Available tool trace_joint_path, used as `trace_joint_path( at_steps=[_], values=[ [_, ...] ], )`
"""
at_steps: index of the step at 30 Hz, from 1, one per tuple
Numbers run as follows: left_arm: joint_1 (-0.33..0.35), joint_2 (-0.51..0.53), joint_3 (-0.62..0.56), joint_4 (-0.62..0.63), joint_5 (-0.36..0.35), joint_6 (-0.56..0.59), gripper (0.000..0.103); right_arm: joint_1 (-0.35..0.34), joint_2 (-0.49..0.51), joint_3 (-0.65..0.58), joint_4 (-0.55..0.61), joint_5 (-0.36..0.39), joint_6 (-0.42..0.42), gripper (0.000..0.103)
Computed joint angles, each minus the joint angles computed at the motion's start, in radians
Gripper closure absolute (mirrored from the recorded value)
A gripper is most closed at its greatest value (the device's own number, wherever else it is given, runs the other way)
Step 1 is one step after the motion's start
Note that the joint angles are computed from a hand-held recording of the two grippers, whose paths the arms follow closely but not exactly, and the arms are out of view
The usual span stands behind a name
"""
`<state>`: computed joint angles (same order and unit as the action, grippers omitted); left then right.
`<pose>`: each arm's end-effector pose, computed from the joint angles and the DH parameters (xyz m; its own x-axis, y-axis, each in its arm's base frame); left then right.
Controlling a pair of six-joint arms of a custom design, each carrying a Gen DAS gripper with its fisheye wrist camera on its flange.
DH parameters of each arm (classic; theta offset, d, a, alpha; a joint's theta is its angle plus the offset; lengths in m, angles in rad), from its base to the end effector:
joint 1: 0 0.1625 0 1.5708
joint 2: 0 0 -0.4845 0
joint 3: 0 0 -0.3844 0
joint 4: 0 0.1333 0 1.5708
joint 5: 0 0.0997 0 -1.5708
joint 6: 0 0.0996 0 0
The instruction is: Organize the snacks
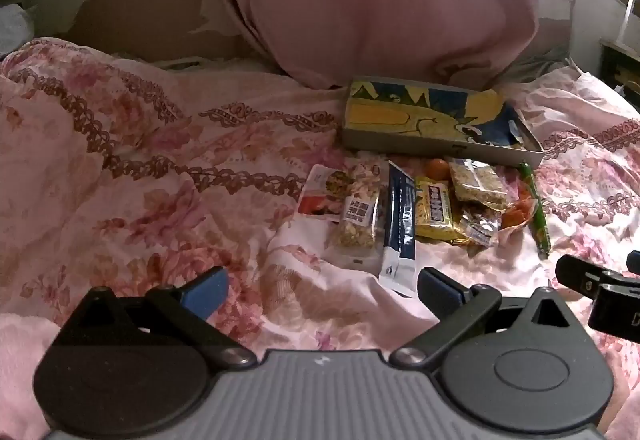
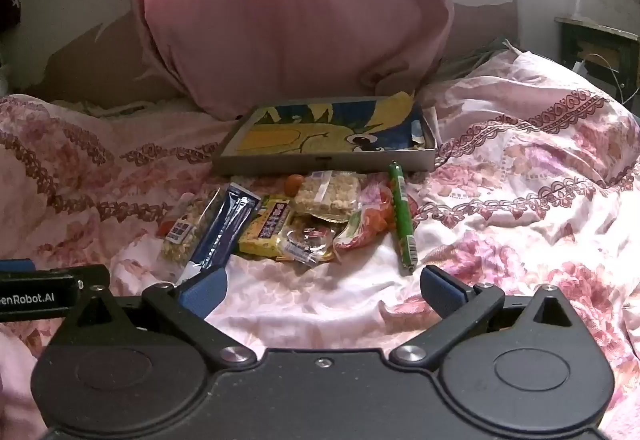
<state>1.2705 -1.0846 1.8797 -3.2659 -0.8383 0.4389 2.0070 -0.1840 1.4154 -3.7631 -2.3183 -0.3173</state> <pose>0.0089 -0.6471 0.3485 -0.7050 -0.0015 -0.7092 0.5341 0.6567 -0.5324 0.3642 -0.6260 -0.0714 -0.7797 0.0235 0.6257 -0.5108 0.5541 -0.6573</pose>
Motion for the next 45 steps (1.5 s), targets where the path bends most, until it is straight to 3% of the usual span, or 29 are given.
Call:
trace_joint_path(
  at_steps=[45],
  values=[
    [-0.001,0.002,0.0,-0.003,0.008,0.009,0.0,0.0,0.001,-0.005,0.02,-0.005,0.007,0.0]
  ],
)
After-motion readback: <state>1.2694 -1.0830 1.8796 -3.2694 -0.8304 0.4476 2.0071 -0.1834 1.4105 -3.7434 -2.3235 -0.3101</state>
